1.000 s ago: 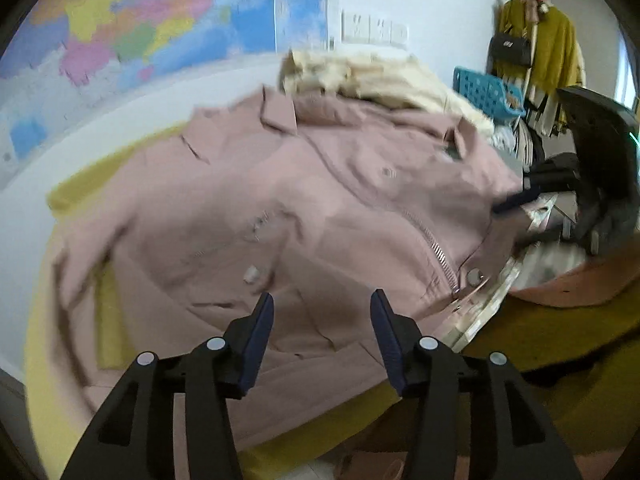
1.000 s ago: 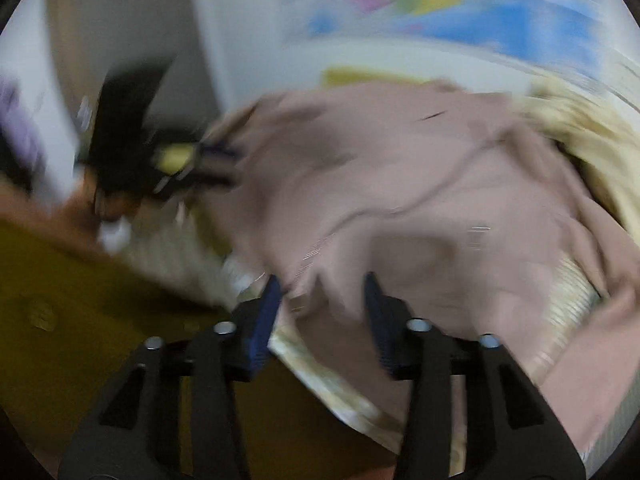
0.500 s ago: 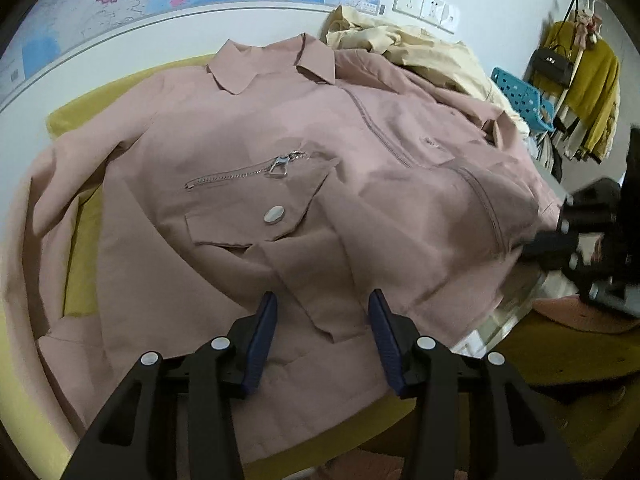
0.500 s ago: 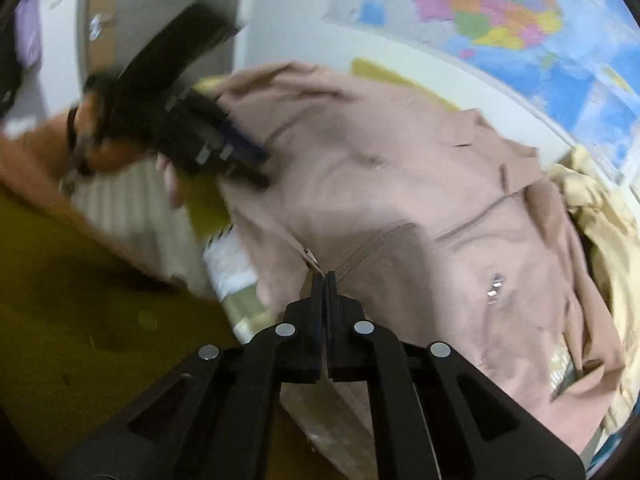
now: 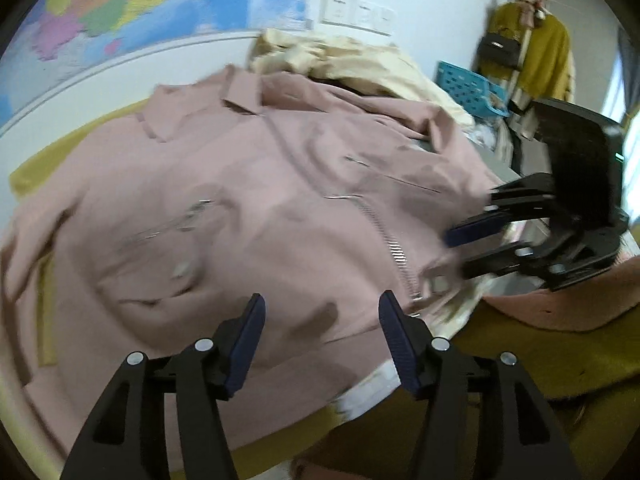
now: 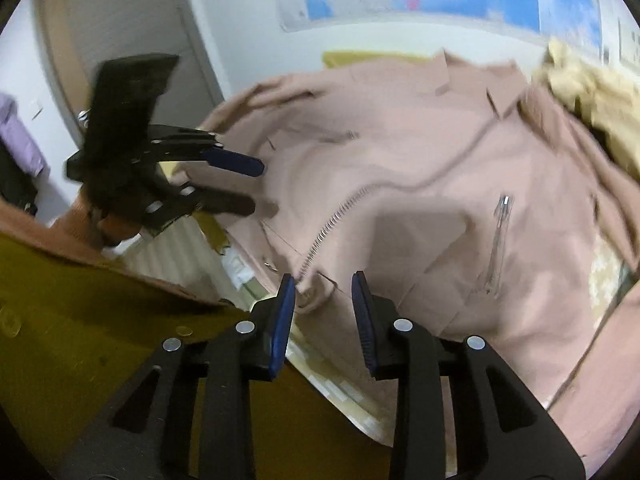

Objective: Fold large clothes

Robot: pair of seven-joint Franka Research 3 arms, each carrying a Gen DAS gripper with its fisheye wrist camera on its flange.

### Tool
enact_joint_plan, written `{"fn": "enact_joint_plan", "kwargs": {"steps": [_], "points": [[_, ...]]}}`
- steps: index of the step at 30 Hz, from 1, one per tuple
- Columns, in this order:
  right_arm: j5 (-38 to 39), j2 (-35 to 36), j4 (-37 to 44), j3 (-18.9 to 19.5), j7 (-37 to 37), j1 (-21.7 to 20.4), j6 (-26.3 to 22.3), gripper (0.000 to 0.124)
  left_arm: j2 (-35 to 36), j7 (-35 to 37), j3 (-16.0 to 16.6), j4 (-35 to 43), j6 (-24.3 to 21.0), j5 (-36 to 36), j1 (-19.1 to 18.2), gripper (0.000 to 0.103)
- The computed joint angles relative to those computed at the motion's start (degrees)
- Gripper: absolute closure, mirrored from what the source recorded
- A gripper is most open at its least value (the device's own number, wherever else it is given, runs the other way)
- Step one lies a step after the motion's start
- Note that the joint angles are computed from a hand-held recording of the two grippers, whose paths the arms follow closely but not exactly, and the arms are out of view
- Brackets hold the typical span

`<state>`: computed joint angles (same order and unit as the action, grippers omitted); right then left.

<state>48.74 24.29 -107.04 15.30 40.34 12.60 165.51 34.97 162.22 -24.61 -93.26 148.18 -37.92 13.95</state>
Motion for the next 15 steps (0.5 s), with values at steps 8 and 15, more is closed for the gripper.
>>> {"fn": "enact_joint_plan", "kwargs": {"steps": [8, 15], "points": [[7.56, 0.76, 0.85, 3.85, -5.86, -3.79, -3.43, 0.121, 0.51, -1.66, 0.47, -1.62, -1.56, 3.81, -0.29, 0.044], [28.70, -0.45, -1.43, 4.77, -14.05, -7.60, -5.06, 0.122, -0.07, -0.06, 0.15, -3.35, 1.31, 2.94, -0.29, 0.044]]}}
